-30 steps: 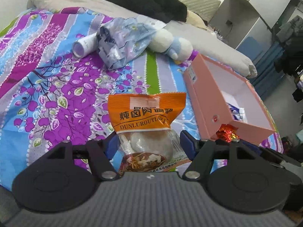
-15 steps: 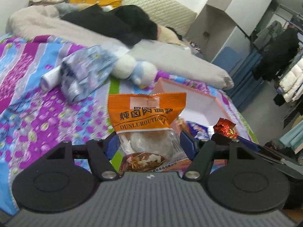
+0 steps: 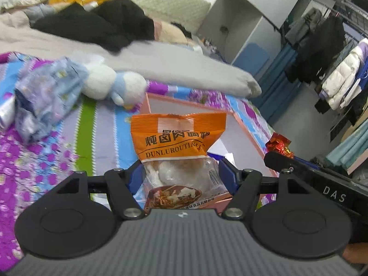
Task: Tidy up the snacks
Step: 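Carry both held packs over the pink box, then open both grippers to drop the two packs into the pink box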
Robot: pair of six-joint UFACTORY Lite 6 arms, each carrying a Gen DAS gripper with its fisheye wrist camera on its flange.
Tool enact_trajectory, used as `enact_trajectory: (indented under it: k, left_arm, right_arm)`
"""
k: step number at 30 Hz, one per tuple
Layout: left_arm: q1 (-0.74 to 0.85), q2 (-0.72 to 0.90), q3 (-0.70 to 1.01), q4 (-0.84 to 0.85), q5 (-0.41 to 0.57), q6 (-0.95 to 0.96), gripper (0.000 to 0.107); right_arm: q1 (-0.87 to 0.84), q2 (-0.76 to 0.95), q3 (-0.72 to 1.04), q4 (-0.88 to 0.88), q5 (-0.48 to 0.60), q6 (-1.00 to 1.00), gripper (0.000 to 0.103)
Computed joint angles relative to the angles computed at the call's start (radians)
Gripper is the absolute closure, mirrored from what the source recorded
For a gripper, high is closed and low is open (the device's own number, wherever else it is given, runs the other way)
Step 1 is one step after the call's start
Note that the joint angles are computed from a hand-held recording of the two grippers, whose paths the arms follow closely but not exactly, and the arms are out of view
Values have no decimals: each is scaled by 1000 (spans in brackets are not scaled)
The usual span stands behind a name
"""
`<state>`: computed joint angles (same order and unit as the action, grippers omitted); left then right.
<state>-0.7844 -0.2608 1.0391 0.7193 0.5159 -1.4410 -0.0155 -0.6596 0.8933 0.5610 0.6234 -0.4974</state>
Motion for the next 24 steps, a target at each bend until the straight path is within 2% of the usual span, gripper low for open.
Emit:
enact_trajectory:
  k: [4,9,16,19,22,24]
  left_arm:
    - [88,205,113,-137,-120,162,34]
    - [159,459,306,-321,-186,404,34]
    - [231,803,631,-585,-170,723,34]
    - [250,880,704,-635,-155,778,34]
    - [254,907,722,-603,-162,772,34]
    - [264,920,735,-670,-157,842,34]
  right_arm:
    - [-75,128,0,100,-35,-130,47]
    - [-136,326,42,220,-83,-280,47]
    - [-157,609,171,339,-136,-452,47]
    - [-134,728,240,320,-164,-425,46]
    - [-118,801,278,293,-168,-384,46]
    - [-105,824,290,251,-177,-335,46]
